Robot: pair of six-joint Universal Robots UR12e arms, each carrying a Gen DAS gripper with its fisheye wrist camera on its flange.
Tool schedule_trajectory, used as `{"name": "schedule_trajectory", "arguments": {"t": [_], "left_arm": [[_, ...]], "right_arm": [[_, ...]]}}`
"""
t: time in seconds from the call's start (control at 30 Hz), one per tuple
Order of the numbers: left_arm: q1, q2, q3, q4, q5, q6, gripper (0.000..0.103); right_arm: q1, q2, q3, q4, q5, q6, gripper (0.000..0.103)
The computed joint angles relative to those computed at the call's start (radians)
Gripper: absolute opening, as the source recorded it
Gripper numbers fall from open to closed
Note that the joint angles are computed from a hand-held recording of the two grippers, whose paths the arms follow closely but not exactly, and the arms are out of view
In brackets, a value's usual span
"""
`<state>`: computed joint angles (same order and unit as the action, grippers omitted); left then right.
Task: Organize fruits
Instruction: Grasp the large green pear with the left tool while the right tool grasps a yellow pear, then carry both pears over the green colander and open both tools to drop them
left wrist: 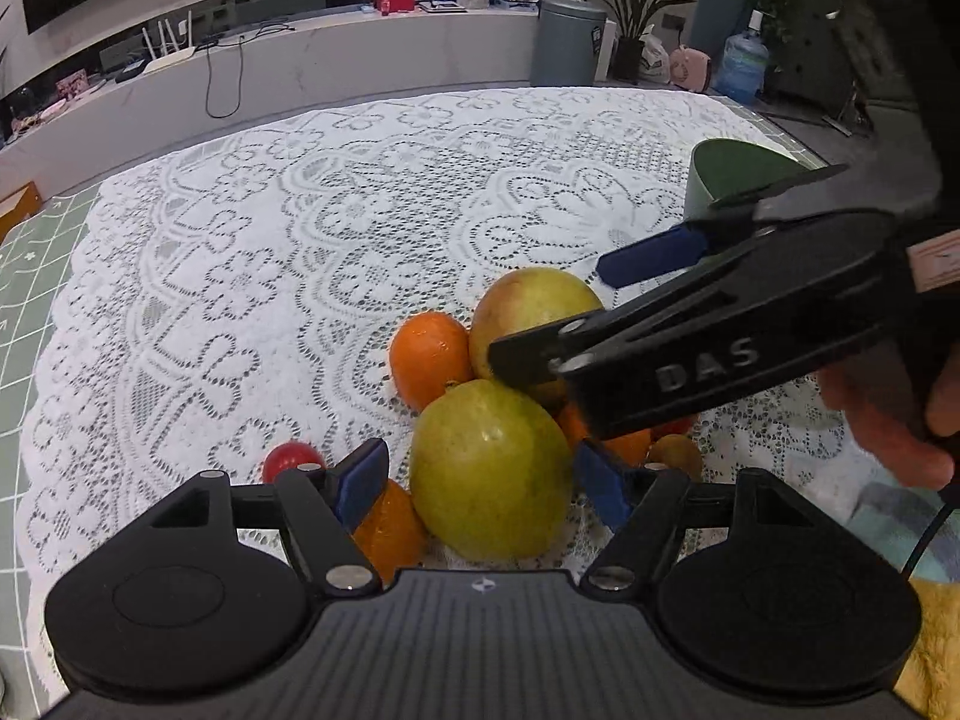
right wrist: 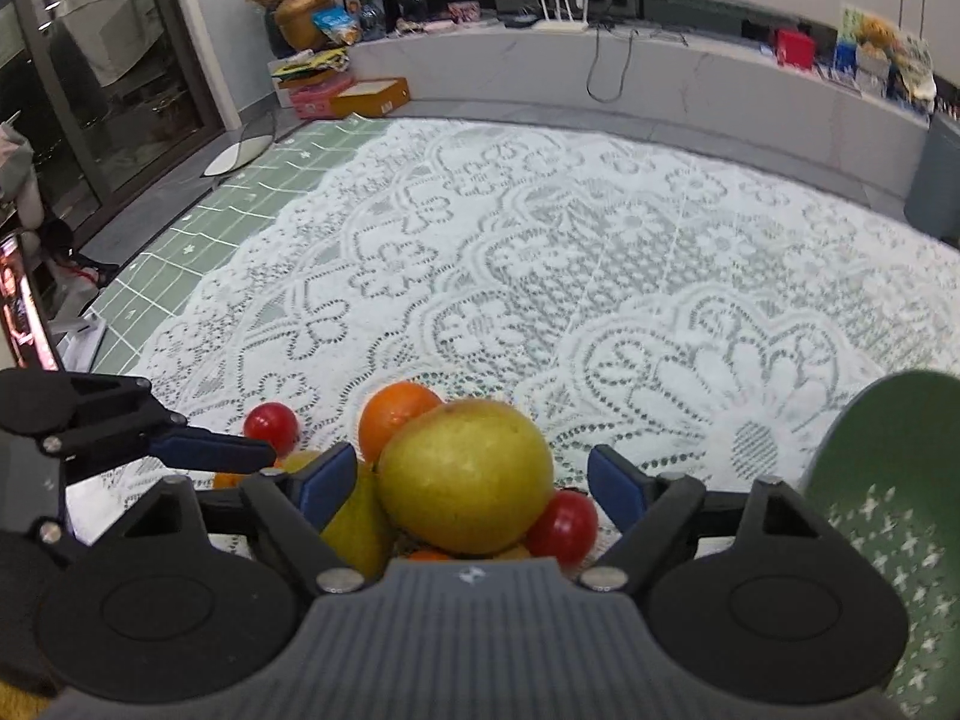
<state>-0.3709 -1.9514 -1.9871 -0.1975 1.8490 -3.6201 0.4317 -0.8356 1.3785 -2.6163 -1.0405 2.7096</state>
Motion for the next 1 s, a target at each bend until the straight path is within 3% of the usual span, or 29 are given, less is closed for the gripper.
{"name": "schedule_trajectory", "arguments": {"t": [0.3, 0.47, 0.6, 0.67, 0.83, 1.0], "left_arm": [[0.008, -0.017, 0.003, 0.024, -0.024, 0.018, 0.082], [0.016, -0.016, -0.007, 0.046, -0.042, -0.007, 0.073], [0.015, -0.017, -0.008, 0.052, -0.043, -0.01, 0.072], [0.014, -0.017, -0.009, 0.056, -0.04, -0.014, 0.072], [0.01, -0.02, -0.01, 0.066, -0.027, -0.02, 0.071], [0.008, -0.02, -0.014, 0.078, -0.022, -0.025, 0.071]], "right_arm": [[-0.006, 0.022, -0.019, 0.015, 0.03, 0.08, 0.081], [-0.012, 0.031, -0.029, 0.039, 0.059, 0.138, 0.081], [-0.012, 0.029, -0.018, 0.014, 0.058, 0.148, 0.08], [-0.013, 0.027, -0.012, 0.0, 0.066, 0.148, 0.071], [-0.011, 0.021, 0.006, -0.038, 0.067, 0.143, 0.065], [-0.009, 0.016, 0.022, -0.077, 0.046, 0.134, 0.065]]}}
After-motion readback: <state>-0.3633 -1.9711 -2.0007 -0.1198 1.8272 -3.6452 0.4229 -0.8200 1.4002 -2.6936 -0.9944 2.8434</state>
